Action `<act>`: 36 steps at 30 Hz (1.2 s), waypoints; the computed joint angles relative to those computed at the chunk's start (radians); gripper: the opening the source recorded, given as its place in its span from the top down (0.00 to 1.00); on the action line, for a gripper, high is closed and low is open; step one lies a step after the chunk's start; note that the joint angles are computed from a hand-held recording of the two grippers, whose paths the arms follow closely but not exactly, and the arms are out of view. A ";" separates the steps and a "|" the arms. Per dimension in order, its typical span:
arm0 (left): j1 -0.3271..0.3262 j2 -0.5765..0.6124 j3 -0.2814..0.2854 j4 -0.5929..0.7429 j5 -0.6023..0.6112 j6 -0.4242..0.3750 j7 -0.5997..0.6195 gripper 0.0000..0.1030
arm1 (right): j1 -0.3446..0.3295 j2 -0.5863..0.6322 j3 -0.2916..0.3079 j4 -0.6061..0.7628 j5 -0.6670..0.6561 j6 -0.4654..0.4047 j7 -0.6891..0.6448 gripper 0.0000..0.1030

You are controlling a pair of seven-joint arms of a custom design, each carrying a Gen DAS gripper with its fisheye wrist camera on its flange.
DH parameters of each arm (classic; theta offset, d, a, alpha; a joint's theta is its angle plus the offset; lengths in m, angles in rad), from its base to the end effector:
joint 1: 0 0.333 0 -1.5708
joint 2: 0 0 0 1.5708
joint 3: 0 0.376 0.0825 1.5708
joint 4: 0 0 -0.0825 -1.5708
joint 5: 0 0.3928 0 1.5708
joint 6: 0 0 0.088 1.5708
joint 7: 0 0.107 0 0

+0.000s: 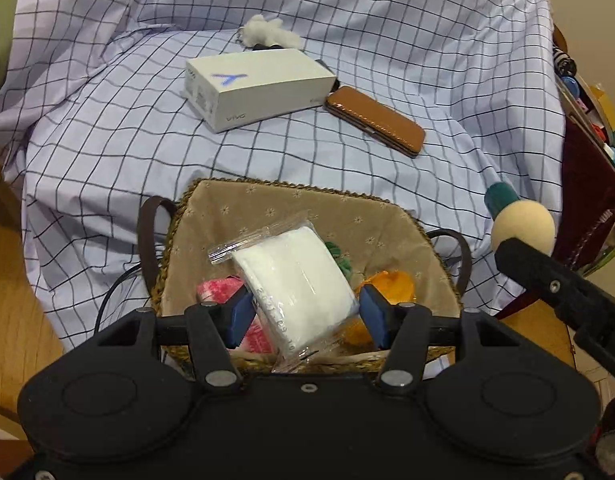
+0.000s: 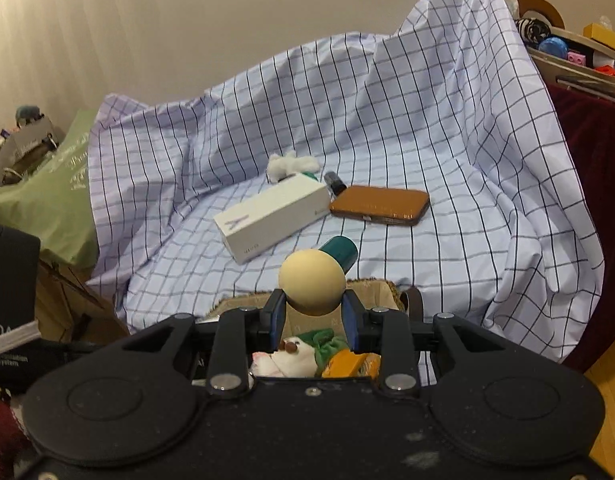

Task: Organize soft objects
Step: 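Carry the cotton pad pack and the cream ball over the basket with both tools, then release the cotton pad pack with the left tool while the right tool lowers and releases the ball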

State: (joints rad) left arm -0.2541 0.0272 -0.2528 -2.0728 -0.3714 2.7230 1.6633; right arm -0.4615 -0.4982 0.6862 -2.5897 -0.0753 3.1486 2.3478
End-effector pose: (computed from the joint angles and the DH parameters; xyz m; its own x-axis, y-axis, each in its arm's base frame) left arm 0.5369 -0.2811 0.5422 -0.3681 -0.8898 0.2696 -0.8143 0.1686 -0.5554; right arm 0.4179 0.1446 0.5477 -0.2232 -0.9361 -0.2720 -0.5031 0.3496 -0.7904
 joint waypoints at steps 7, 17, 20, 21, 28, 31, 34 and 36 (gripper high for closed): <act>0.000 0.001 0.003 -0.011 0.034 0.020 -0.040 0.48 | 0.052 0.016 -0.042 -0.001 -0.028 -0.033 -0.012 0.71; -0.001 -0.003 0.000 -0.020 0.074 0.034 -0.065 0.40 | 0.073 0.021 -0.065 -0.007 -0.041 -0.030 -0.005 0.71; -0.004 -0.010 0.002 -0.030 0.104 0.061 -0.089 0.31 | 0.069 0.018 -0.062 -0.008 -0.043 -0.029 -0.001 0.71; -0.004 -0.011 0.004 -0.032 0.114 0.068 -0.099 0.30 | 0.068 0.018 -0.061 -0.007 -0.044 -0.029 0.000 0.71; 0.002 -0.027 0.019 -0.059 0.282 0.126 -0.297 0.28 | 0.089 0.034 -0.074 -0.003 -0.051 -0.034 -0.010 0.71; 0.007 -0.032 0.024 -0.069 0.326 0.148 -0.356 0.27 | 0.107 0.042 -0.086 0.000 -0.055 -0.033 -0.022 0.71; 0.010 -0.035 0.027 -0.073 0.344 0.157 -0.385 0.25 | 0.118 0.049 -0.091 0.003 -0.058 -0.033 -0.030 0.70; 0.010 -0.035 0.027 -0.074 0.339 0.156 -0.382 0.25 | 0.124 0.051 -0.095 0.003 -0.059 -0.030 -0.034 0.67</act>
State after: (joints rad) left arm -0.2444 -0.0073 -0.2257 -2.1466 -0.0320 2.8792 1.2815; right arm -0.3379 -0.4470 0.5912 -2.5869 -0.1346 3.1182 2.3140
